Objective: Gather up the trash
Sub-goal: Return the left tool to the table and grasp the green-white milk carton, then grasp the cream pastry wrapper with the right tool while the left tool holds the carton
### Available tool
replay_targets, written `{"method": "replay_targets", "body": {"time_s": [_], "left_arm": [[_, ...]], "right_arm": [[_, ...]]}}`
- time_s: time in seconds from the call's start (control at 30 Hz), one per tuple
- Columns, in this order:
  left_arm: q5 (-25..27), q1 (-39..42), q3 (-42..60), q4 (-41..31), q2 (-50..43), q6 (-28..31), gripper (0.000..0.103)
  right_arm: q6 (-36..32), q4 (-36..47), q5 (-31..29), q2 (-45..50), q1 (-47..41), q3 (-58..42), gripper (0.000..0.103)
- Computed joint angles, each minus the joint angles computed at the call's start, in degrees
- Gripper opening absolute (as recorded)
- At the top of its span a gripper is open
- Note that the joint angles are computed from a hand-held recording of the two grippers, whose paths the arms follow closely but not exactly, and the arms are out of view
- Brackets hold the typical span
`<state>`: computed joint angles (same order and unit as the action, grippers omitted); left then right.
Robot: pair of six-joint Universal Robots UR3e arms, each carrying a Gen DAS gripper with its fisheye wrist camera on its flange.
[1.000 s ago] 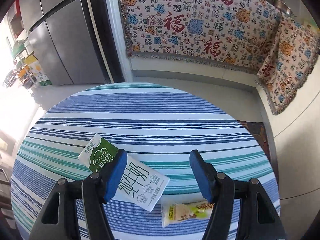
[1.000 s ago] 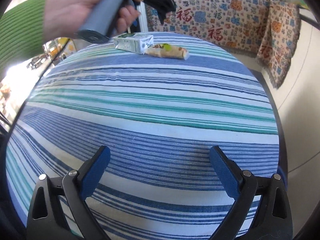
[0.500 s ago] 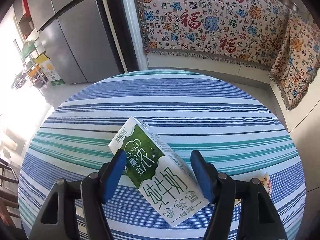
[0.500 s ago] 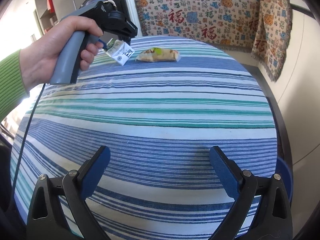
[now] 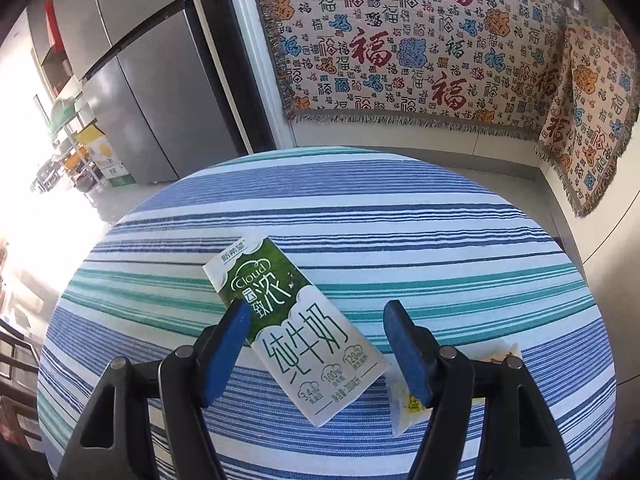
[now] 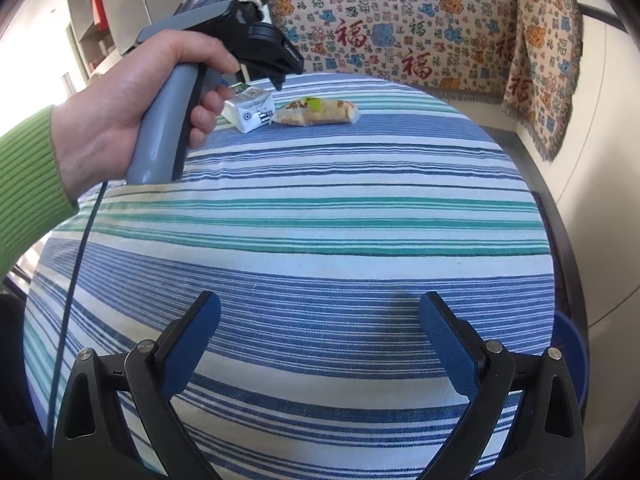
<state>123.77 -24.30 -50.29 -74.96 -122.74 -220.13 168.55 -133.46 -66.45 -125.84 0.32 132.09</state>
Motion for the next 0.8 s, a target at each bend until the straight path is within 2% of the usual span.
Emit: {"method": "replay_targets", "body": {"time_s": [0.1, 0.23, 0.33, 0.47, 0.63, 0.67, 0.7, 0.73, 0.8], "left_arm": [[0.9, -0.4, -2.7, 1.1, 1.1, -0.4, 0.073], [4.4, -1.4, 5.7, -5.9, -4.4, 0.2, 0.075], [4.6, -0.6, 7.9, -7.4, -5.6, -0.4, 0.075], [2.5, 0.8, -0.8, -2.3, -0.2, -3.3, 0.075], [-6.1, 3.6, -11.7, 3.8, 5.0, -3.8, 0.076], [-6.3, 3.7, -15.4, 7.5, 6.8, -4.2, 0.074], [-5.7, 3.4, -16.7, 8.5, 7.5, -5.3, 0.057], [-5.9, 3.3, -19.4, 11.3, 8.9, -4.7, 0.051], [-6.2, 2.8, -23.0, 14.2, 11.0, -1.8, 0.050]], "right_arm": [[0.2, -0.3, -0.3, 0.2, 0.3, 0.0, 0.099], [0.0, 0.0, -0.3, -0.3, 0.0, 0.2, 0.099], [0.0, 0.5, 0.0, -0.8, -0.5, 0.3, 0.099], [-0.2, 0.7, 0.3, -1.1, -0.8, 0.5, 0.099], [-0.4, 0.9, 0.5, -1.2, -1.0, 0.5, 0.099], [-0.5, 1.1, 0.7, -1.4, -1.1, 0.6, 0.099], [-0.6, 1.2, 0.8, -1.5, -1.3, 0.6, 0.099], [-0.6, 1.2, 0.9, -1.6, -1.3, 0.7, 0.099], [-0.7, 1.4, 0.9, -1.8, -1.4, 0.7, 0.099]]}}
